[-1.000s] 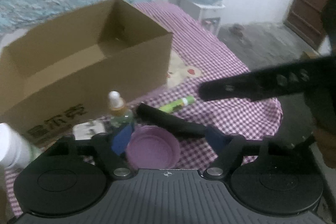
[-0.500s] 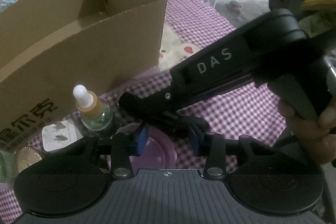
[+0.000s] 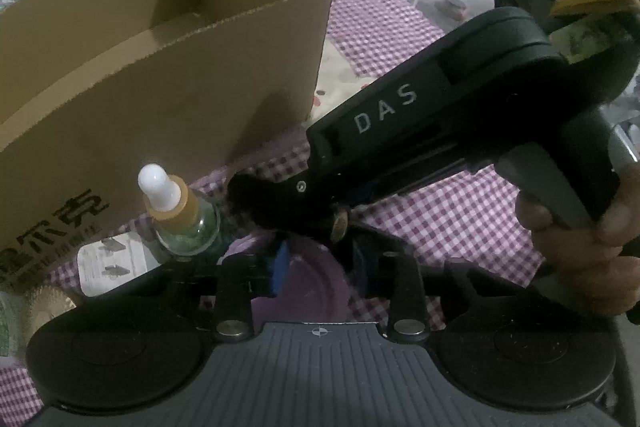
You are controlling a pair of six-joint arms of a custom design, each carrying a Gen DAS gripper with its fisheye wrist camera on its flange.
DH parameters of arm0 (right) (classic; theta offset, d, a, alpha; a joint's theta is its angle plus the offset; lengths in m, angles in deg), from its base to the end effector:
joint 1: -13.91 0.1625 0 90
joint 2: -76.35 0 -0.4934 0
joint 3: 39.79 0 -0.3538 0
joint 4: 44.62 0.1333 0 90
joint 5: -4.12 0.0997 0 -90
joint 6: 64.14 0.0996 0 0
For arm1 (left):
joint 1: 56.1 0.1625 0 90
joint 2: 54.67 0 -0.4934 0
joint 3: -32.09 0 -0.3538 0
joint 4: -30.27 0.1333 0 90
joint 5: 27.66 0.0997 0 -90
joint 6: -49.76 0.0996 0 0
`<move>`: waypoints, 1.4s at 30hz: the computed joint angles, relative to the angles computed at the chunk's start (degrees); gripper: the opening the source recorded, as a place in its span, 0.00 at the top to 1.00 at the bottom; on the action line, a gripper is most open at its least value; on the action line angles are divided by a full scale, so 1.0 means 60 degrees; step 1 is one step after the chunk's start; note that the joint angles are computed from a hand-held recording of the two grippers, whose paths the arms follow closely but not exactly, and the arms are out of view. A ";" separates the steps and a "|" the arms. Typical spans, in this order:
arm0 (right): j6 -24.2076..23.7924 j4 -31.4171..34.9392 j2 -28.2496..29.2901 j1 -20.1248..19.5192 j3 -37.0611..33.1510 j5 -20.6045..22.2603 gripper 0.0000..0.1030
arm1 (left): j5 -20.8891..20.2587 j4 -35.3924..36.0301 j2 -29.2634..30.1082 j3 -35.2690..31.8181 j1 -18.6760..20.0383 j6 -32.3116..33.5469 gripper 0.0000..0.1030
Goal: Organize rigid objects
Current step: 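Grasp the black cylindrical item beside the pink lid with the right tool, then carry the black item into the cardboard box and open the right tool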
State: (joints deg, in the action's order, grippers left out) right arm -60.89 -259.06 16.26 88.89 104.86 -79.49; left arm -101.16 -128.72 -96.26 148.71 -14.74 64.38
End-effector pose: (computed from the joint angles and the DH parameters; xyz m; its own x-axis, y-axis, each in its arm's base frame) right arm 0.0307 -0.4426 0.2259 -0.9655 0.2303 -0.1216 0.2540 0.7293 -0.6353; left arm -0.3057 -0.4844 0.0428 -0.4030 0.8813 -0.2467 0.8765 0.4492 0.1731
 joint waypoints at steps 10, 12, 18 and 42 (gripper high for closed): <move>0.0472 -0.1596 -0.0378 0.0386 0.1102 -0.0027 0.77 | -0.0675 -0.0281 -0.0799 0.0382 -0.0235 0.0128 0.70; 0.0606 -0.1914 -0.0514 0.0680 0.1355 -0.0267 0.77 | -0.0983 -0.0276 -0.1080 0.0435 -0.0258 0.0132 0.70; 0.1070 -0.1931 -0.1138 0.2542 0.1402 -0.1714 0.77 | -0.1590 -0.0717 -0.1998 0.0621 -0.0283 0.0264 0.69; 0.1579 0.8565 0.1631 0.3906 -0.7069 -0.3660 0.76 | 0.1159 -0.1425 -0.2500 0.0074 0.0883 -0.1218 0.67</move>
